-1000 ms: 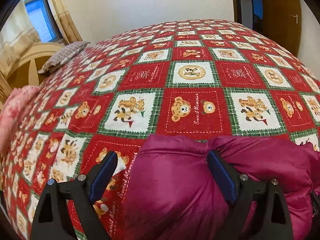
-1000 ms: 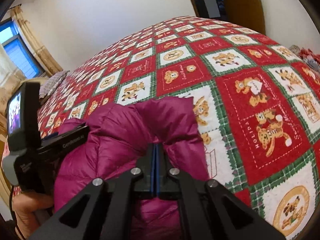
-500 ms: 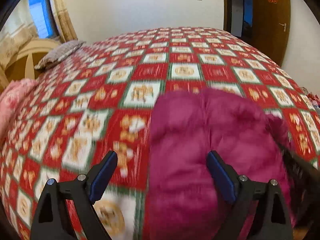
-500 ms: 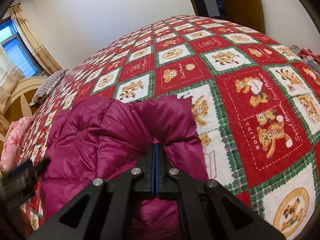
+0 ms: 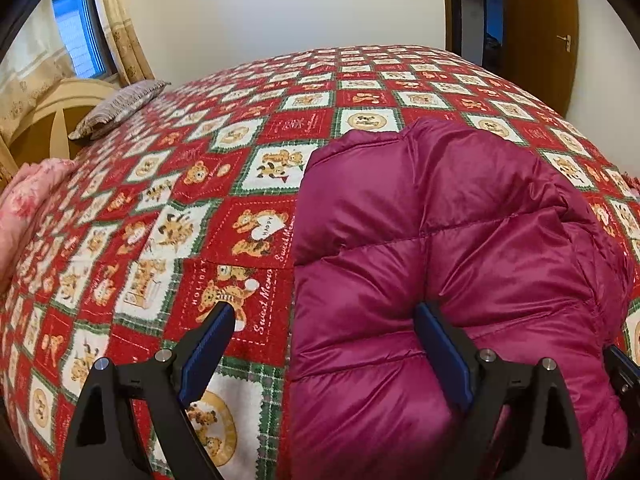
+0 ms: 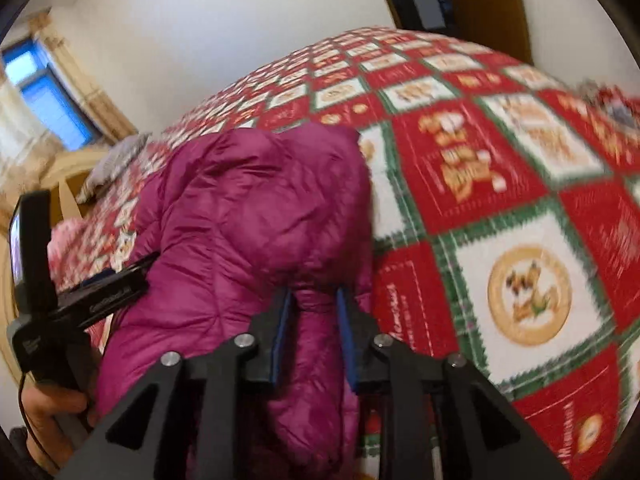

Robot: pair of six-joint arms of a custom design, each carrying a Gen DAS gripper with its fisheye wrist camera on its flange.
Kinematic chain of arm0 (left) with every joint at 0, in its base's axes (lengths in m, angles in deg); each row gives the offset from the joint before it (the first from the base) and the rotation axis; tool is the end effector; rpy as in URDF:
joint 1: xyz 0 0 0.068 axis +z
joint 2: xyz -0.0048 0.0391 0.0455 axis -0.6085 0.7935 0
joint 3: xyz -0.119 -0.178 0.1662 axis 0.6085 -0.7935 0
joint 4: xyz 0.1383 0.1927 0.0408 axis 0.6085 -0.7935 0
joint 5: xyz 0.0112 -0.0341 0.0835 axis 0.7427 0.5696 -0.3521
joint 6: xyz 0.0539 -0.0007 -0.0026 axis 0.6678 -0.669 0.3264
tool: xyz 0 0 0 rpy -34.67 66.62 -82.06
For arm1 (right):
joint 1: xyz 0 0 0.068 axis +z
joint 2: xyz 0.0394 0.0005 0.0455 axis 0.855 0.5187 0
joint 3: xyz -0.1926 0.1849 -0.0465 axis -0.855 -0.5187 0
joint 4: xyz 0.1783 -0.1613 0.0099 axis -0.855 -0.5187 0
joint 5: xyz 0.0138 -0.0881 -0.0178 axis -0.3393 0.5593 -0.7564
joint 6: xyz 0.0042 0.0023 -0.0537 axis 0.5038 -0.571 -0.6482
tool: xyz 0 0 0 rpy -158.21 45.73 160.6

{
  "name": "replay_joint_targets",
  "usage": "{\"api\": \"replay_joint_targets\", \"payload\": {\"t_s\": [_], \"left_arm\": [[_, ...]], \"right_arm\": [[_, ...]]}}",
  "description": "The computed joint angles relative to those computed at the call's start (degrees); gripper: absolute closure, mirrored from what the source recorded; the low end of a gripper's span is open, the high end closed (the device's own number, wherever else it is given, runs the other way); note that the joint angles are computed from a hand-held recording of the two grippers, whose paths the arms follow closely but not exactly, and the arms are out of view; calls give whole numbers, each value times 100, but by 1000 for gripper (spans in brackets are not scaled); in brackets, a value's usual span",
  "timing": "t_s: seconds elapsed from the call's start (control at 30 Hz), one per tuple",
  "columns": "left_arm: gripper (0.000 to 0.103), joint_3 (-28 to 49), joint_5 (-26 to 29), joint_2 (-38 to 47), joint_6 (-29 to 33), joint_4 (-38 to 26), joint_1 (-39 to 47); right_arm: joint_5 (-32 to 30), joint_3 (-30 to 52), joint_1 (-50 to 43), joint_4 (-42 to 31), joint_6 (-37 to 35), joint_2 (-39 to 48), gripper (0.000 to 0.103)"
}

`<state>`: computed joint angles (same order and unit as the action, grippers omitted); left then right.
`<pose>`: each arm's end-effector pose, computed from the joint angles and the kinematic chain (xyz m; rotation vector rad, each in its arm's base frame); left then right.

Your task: Fold large clothes

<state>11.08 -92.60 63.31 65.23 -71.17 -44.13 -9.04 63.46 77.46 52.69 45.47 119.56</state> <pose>0.3109 -0.0222 0.1284 -0.3735 2.4085 0.3246 0.3007 0.1127 0.0997 -0.1441 2.3955 0.6602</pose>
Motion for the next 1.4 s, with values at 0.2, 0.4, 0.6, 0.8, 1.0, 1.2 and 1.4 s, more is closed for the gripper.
{"api": "replay_joint_targets", "payload": {"t_s": [0.2, 0.4, 0.6, 0.8, 1.0, 1.2, 1.4], "left_arm": [[11, -838, 2198, -1479, 143, -66, 1024], [11, -1276, 3386, -1850, 208, 252, 1911], [11, -1365, 4012, -1164, 192, 736, 1717], [9, -1269, 4306, -701, -92, 1102, 1527], [7, -943, 3784, -427, -159, 924, 1243], [7, -888, 3363, -268, -62, 985, 1068], [10, -784, 3117, -142, -48, 962, 954]], "right_arm": [[-936, -45, -561, -531, 53, -552, 40], [-1892, -314, -1042, 111, 187, -557, 17], [-1866, 286, -761, -160, 24, 31, 17], [-1971, 839, -535, -520, -274, 561, 13], [-1550, 1196, -119, -707, -652, 712, 10], [-1154, 1328, 92, -667, -745, 832, 10], [-809, 1232, 225, -822, -889, 670, 25]]}}
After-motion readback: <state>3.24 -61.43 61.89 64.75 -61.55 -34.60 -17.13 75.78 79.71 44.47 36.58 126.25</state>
